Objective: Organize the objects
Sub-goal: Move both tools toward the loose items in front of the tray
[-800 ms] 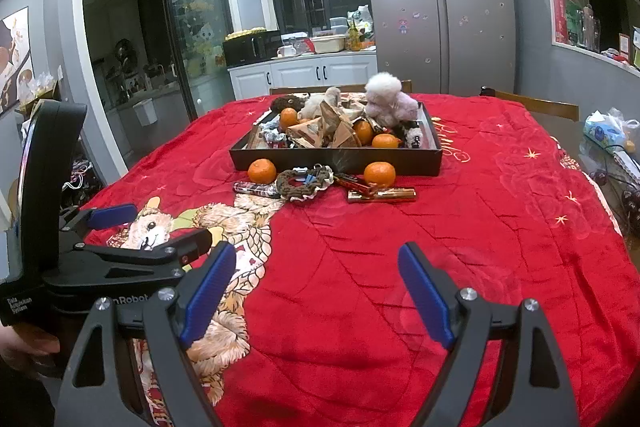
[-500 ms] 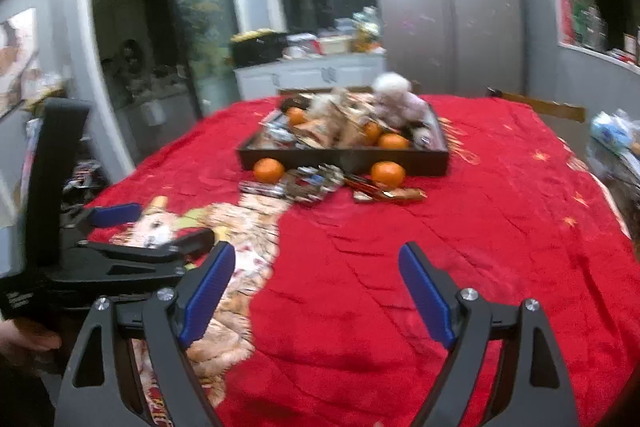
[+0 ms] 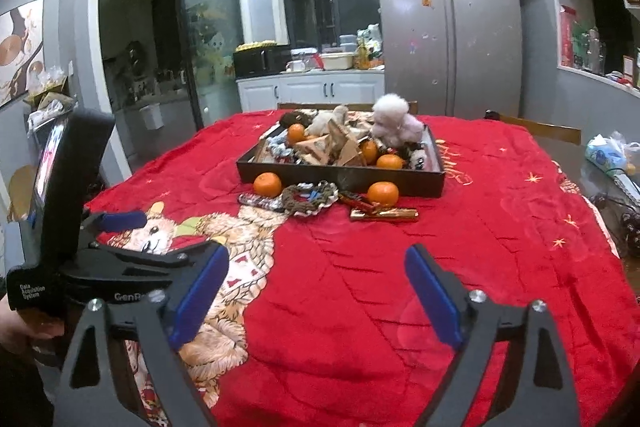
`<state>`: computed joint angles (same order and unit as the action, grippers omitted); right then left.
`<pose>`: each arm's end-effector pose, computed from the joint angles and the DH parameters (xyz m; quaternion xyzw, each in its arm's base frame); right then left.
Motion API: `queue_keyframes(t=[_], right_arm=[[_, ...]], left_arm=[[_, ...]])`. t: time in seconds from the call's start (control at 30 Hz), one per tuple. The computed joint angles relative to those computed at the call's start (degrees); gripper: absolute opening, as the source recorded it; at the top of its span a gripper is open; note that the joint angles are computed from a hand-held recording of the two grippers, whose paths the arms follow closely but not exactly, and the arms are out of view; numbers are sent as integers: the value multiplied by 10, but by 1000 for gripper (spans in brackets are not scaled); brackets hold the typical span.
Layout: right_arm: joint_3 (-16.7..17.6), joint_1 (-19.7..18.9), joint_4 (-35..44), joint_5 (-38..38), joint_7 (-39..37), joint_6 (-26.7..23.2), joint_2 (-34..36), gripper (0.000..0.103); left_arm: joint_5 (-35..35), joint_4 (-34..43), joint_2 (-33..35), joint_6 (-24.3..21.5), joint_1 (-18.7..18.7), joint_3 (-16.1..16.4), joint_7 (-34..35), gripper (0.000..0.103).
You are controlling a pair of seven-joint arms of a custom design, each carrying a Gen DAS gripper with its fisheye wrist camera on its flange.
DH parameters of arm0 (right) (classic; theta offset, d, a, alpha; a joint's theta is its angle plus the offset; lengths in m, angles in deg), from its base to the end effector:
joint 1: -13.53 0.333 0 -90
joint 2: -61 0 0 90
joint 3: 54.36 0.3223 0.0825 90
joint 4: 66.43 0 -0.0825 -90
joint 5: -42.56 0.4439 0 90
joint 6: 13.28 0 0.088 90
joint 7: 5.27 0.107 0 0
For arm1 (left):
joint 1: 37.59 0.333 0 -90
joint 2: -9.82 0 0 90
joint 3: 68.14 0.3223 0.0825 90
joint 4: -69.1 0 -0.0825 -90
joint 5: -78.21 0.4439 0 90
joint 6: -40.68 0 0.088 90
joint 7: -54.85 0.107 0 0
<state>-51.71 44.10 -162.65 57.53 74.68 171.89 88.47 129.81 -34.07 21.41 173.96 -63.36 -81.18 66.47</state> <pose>0.6621 0.3963 0.4266 -0.7317 0.4524 -0.2251 0.4575 0.5617 -0.4229 0.4565 -0.7102 0.5966 -0.2278 0.2962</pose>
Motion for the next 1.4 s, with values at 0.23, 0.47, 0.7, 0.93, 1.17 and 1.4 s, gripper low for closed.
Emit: queue_keyframes(t=[0.23,0.47,0.7,0.93,1.17,1.4], right_arm=[[-1,-2,8,6,8,-2,6,90],[24,-22,9,4,-5,-4,8,90],[15,-14,14,6,-1,-8,11,83],[-51,33,31,-11,23,-27,17,82],[108,-110,98,10,-80,-113,43,70],[70,-88,278,7,-124,-294,134,52]], left_arm=[[-42,4,6,11,8,-2,38,103],[-53,3,7,9,7,0,51,103],[-103,3,13,32,17,-4,107,103],[-169,-8,11,76,35,-3,163,99],[-141,-42,-14,161,52,18,134,83],[-256,49,42,80,82,1,338,83]])
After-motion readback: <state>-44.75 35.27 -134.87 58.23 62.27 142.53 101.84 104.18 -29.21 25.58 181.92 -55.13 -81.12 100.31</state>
